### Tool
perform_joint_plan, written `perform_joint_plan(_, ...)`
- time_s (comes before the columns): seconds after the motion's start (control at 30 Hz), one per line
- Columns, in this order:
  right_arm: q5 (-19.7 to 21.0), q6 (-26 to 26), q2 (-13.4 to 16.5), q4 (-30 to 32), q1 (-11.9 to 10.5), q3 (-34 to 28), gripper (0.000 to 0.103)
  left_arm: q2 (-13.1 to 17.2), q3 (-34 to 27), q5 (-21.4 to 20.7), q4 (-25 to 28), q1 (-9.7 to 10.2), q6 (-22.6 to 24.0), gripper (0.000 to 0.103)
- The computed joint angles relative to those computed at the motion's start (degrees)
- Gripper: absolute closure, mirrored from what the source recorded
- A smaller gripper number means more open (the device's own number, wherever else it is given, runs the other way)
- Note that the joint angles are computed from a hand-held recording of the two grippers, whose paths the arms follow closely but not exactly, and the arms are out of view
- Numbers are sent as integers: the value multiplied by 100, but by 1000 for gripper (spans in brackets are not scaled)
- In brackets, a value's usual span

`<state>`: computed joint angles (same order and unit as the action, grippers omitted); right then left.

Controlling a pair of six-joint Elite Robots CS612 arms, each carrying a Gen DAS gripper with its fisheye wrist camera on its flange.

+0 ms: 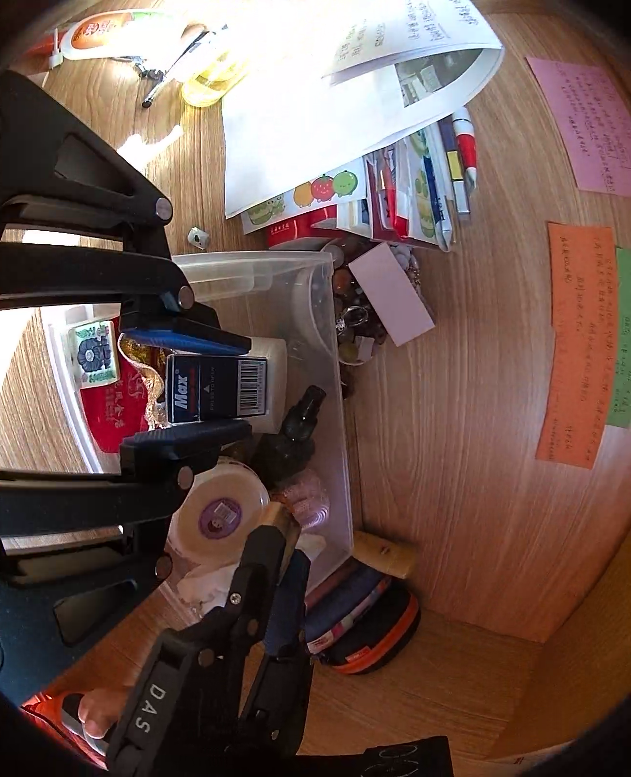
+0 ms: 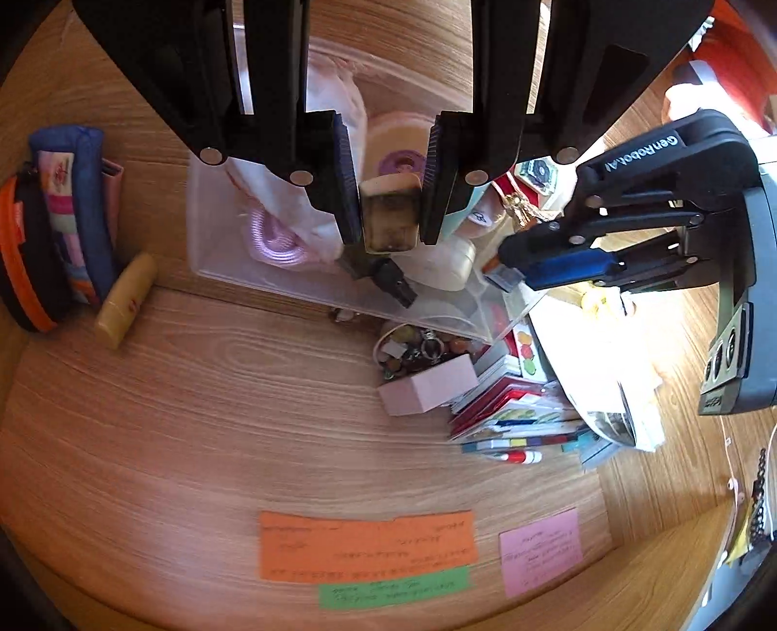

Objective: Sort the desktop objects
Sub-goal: 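Carry the Max pack and beige block over the clear box, then open left tool to drop the Max pack while right tool releases the block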

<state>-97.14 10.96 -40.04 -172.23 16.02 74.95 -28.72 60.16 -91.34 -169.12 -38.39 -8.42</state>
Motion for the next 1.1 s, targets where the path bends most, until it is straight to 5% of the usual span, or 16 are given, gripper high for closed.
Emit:
perform_joint_plan(0.2,350,16,158,198,-31,-166,81,90,-128,-134,198,27,11,76)
perform_joint_plan(0.6,-218,-366,218,308,99,-215,78,66,-62,-93,126,33,76,73)
perform_joint_plan(0.77,-282,-459,197,291,118,-200,61,35,15,-115,25,62,-15,66)
perform_joint_plan(1.1,-573,-481,55,11,173,-60,44,-81,187,-155,-350,88,-24,48)
